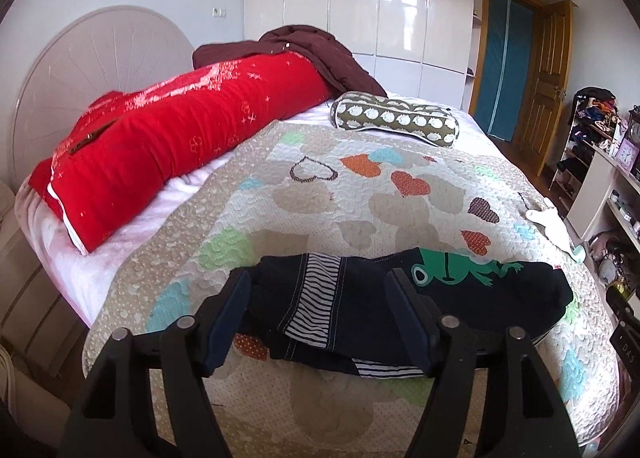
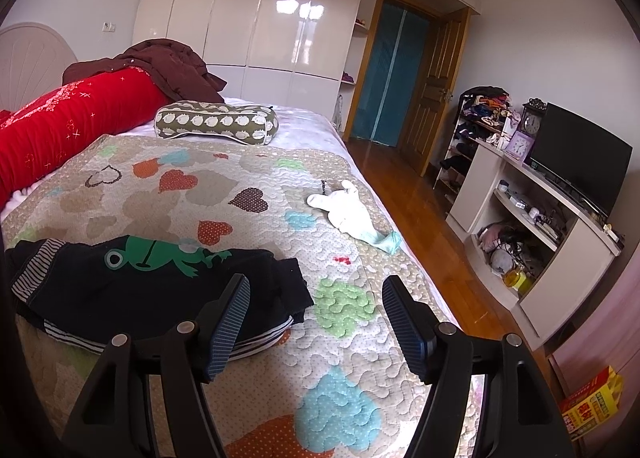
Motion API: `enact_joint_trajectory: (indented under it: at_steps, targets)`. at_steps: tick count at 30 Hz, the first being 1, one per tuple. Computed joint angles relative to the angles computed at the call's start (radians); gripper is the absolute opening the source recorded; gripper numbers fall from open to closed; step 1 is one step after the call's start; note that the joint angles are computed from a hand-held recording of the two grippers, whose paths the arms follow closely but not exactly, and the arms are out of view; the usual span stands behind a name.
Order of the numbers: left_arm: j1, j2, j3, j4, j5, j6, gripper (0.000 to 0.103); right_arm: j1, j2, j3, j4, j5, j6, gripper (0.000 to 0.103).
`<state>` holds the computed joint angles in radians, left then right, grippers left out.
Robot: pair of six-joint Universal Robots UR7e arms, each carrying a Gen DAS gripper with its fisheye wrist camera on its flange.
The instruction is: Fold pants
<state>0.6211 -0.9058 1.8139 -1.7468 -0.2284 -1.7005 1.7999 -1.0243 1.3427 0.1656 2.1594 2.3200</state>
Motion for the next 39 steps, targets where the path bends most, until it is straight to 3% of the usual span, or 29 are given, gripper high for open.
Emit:
enact_joint_trajectory:
  at_steps: [2,5,7,10,12,14,17,22,26,33,35,36,37,39]
  targets:
    - [0.007,-0.01,0.027,-0.106,-0.016,0.066,0.07,-0.007,0.008,-0.016,0.04,-0.016,0.026,0.074]
    - [0.021,-0.023,0.072,-0.272,-0.045,0.161,0.071,-0.041,0.05,-0.107,0.24,-0.101,0.161,0.074]
    - [0.031,-0.032,0.102,-0.374,-0.064,0.218,0.071,-0.09,0.091,-0.198,0.43,-0.252,0.268,0.074]
    - [0.054,-0.04,0.167,-0.673,-0.125,0.398,0.07,-0.185,0.206,-0.367,0.744,-0.566,0.443,0.072]
    - [0.074,-0.041,0.206,-0.882,-0.195,0.515,0.07,-0.245,0.326,-0.514,0.953,-0.775,0.523,0.064]
    - [0.095,-0.037,0.234,-1.053,-0.264,0.605,0.07,-0.272,0.417,-0.613,1.072,-0.858,0.54,0.06]
    - [0.125,-0.03,0.262,-1.211,-0.357,0.67,0.07,-0.26,0.483,-0.675,1.121,-0.811,0.553,0.06]
    - [0.15,-0.034,0.305,-1.348,-0.414,0.691,0.07,-0.246,0.546,-0.741,1.167,-0.739,0.594,0.059]
    - [0.165,-0.056,0.333,-1.395,-0.443,0.684,0.07,-0.233,0.603,-0.829,1.213,-0.686,0.638,0.059]
    - [0.167,-0.064,0.351,-1.464,-0.482,0.714,0.07,-0.208,0.585,-0.805,1.152,-0.637,0.673,0.059]
    - [0.174,-0.061,0.347,-1.484,-0.514,0.725,0.07,-0.203,0.579,-0.795,1.115,-0.616,0.657,0.038]
    - [0.176,-0.059,0.345,-1.495,-0.531,0.731,0.07,-0.199,0.579,-0.796,1.108,-0.599,0.654,0.012]
    - [0.178,-0.057,0.344,-1.504,-0.545,0.737,0.07,-0.2,0.584,-0.805,1.113,-0.595,0.659,0.006]
    - [0.181,-0.052,0.338,-1.516,-0.568,0.742,0.07,-0.206,0.555,-0.763,1.077,-0.633,0.661,0.005]
